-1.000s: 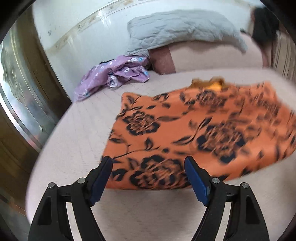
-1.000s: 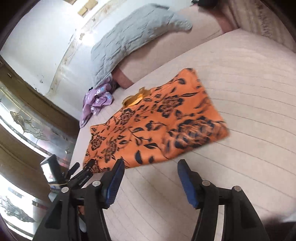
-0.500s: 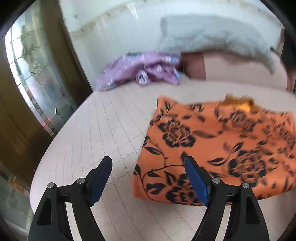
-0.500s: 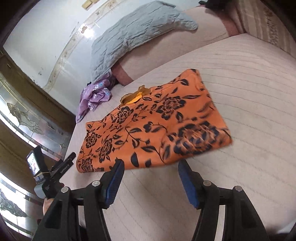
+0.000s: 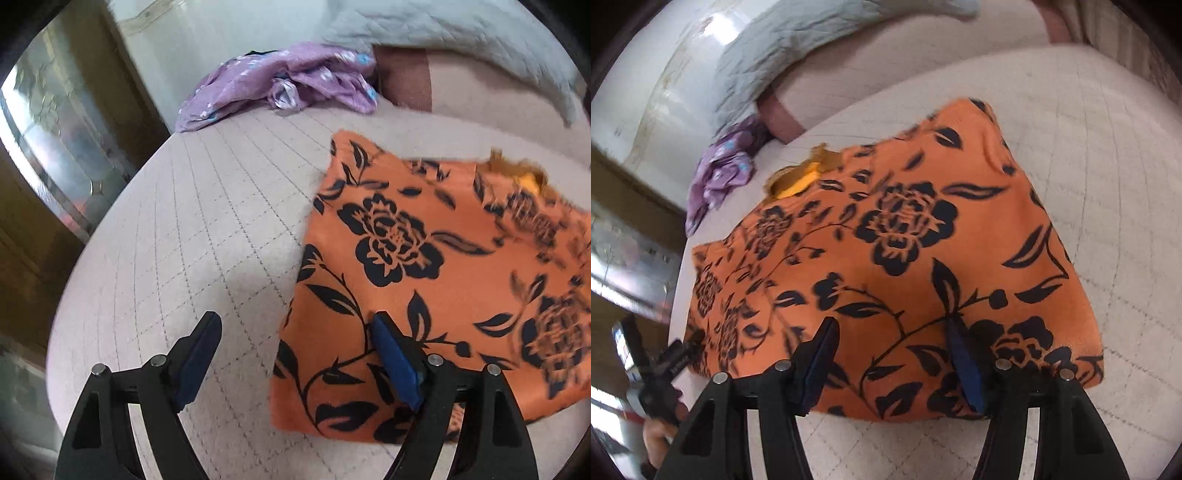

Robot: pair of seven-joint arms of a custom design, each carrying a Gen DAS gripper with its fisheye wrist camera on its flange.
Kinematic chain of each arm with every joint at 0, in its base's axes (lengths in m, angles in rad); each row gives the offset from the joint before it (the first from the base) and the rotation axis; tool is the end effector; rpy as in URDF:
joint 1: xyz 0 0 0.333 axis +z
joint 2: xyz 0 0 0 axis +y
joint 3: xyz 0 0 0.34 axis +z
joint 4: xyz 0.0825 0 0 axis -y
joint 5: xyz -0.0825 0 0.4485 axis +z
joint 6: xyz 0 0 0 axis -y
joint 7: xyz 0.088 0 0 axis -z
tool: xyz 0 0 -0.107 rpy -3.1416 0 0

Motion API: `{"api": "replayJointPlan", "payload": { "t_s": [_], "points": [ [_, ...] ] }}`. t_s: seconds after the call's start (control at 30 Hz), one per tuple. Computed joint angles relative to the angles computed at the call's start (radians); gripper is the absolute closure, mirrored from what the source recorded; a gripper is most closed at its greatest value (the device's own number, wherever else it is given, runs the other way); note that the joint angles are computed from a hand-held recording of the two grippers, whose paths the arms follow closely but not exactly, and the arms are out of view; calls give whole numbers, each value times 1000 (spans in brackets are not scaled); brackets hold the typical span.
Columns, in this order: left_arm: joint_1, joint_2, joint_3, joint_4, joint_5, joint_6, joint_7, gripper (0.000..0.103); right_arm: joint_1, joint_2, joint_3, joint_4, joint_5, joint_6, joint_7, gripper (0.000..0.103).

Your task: Fold small clothes

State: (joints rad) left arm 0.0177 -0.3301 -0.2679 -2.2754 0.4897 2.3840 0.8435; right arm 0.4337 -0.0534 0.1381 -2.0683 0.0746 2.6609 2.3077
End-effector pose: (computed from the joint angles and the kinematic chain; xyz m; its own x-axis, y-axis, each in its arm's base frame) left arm 0.5252 -0.1392 0.5294 0.2342 -0.9557 -0.1781 -0.8183 -0.0949 -0.5670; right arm 0.5382 0.3453 0.5259 -0.0936 -0.8894 -0.4475 -0.8662 0.2943 -0.4039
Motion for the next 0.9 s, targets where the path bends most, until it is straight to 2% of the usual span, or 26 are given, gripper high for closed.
{"api": "replayJointPlan", "payload": {
  "t_s": [0.1, 0.17, 0.23, 0.27, 0.37, 0.4, 0.47, 0.6, 0.7, 0.9],
  "points": [
    [-1, -89, -3, -58, -2, 47, -11, 19, 17, -56, -9, -69, 100, 104, -59, 39],
    [4, -165, -31, -109, 19, 63, -16, 19, 65, -100, -42, -123, 289, 172, -181, 35],
    [-13, -220, -43, -147, -8, 72, 8, 19, 103, -144, -65, -178, 407, 228, -229, 33],
    [-17, -236, -52, -160, -19, 78, 18, 19, 113, -158, -68, -193, 425, 239, -226, 32],
    [4, -285, -116, -195, 18, 86, 17, 19, 122, -195, -61, -239, 403, 265, -191, 32],
    [4, -298, -122, -203, 22, 90, 27, 19, 123, -200, -58, -247, 388, 276, -172, 32],
    [-8, -315, -114, -216, -6, 98, 45, 19, 158, -223, -82, -278, 404, 287, -179, 32],
    [-4, -324, -105, -223, -65, 106, 58, 19, 167, -232, -89, -301, 365, 277, -139, 32],
    [19, -322, -129, -221, -60, 109, 49, 19, 179, -210, -105, -286, 366, 274, -143, 32],
    [26, -298, -132, -212, -69, 115, 56, 19, 193, -178, -119, -259, 405, 269, -184, 32]
  ]
}}
